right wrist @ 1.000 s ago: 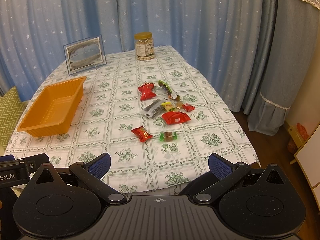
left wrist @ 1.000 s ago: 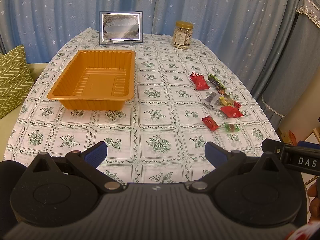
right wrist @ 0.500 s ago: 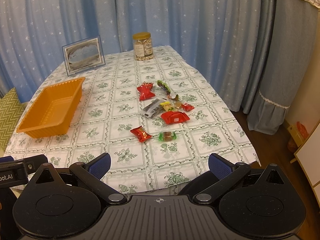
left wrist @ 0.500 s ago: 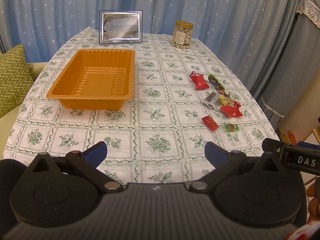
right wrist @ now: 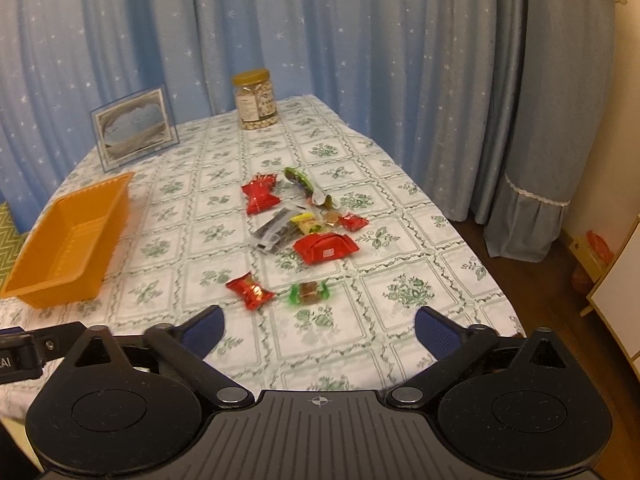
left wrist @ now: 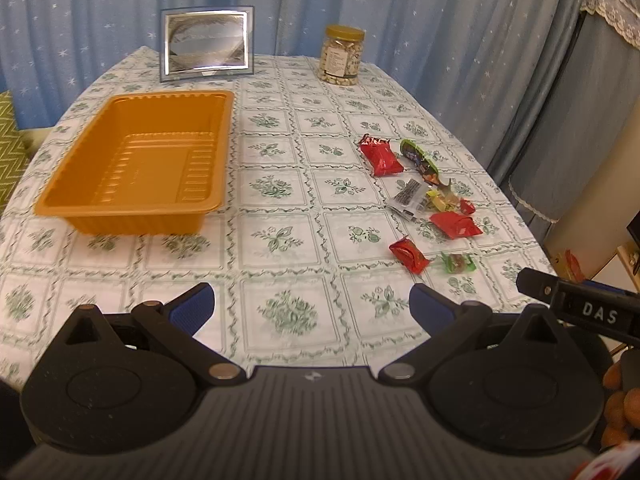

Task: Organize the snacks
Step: 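Reach the right gripper to the brown candy with green ends and grasp it, then grasp the small red wrapped candy with the left gripper while the right gripper holds its candy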

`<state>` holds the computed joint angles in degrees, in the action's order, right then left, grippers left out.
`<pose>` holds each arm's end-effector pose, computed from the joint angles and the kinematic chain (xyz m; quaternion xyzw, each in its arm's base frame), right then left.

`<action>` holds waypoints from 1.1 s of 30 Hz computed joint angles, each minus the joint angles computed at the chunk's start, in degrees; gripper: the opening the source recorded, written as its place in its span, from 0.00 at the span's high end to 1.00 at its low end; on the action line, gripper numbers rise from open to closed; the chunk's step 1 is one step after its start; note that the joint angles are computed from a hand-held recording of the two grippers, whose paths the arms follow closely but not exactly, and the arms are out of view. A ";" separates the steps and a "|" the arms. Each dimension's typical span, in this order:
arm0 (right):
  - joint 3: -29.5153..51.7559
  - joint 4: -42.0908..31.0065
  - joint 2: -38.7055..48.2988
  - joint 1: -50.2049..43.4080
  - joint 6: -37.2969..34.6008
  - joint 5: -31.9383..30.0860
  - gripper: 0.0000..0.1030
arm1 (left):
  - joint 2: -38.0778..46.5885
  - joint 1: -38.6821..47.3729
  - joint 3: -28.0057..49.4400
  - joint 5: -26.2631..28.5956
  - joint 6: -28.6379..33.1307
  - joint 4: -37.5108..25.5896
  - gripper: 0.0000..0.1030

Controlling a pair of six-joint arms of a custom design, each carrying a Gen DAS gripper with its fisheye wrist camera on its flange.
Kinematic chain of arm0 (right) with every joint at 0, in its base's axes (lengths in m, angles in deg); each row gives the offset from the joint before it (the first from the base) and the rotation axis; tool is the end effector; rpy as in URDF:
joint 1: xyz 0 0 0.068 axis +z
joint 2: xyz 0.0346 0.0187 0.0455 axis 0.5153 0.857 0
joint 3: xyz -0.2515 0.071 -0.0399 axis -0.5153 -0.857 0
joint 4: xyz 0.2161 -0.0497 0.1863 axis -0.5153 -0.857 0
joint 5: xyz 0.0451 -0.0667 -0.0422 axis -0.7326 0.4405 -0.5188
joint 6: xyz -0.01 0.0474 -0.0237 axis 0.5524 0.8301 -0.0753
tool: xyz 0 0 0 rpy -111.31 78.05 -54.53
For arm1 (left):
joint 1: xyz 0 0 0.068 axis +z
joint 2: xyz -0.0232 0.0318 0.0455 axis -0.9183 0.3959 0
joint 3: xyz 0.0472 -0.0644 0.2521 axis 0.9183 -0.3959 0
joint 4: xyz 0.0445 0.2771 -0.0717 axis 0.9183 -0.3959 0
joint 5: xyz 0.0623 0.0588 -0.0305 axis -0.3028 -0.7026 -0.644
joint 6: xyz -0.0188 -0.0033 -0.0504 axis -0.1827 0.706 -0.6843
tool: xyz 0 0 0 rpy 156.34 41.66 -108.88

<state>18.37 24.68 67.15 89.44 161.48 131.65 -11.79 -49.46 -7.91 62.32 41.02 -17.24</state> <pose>0.1146 0.1369 0.1969 0.2859 0.8709 -0.0467 0.3970 0.2464 0.0546 0.2070 0.2314 0.8994 -0.1647 0.3324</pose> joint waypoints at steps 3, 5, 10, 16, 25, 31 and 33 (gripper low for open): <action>-3.23 6.90 -1.50 -5.56 -6.55 -1.45 0.17 | 2.53 -3.30 -0.55 -1.47 -2.29 4.58 0.00; -5.12 11.58 -1.94 -9.27 -10.82 -2.73 0.20 | 4.16 -5.37 -0.93 -2.41 -3.45 7.56 0.00; -9.58 24.11 -1.34 -17.39 -21.02 -6.13 0.28 | 9.69 -9.81 -0.88 -3.92 -6.09 14.72 0.01; -12.29 36.76 4.34 -24.09 -29.95 -10.24 0.40 | 15.19 -12.98 -0.67 -5.25 -7.91 20.62 0.01; -11.01 44.06 13.49 -28.01 -36.71 -14.08 0.50 | 19.48 -14.40 -0.14 -5.01 -7.31 23.79 0.01; -10.74 45.38 15.24 -28.07 -37.65 -13.59 0.62 | 20.27 -15.33 -0.66 -4.28 -6.17 25.31 0.01; -10.62 45.32 15.35 -28.03 -37.52 -13.29 0.70 | 20.50 -15.65 -0.76 -3.88 -5.93 25.61 0.01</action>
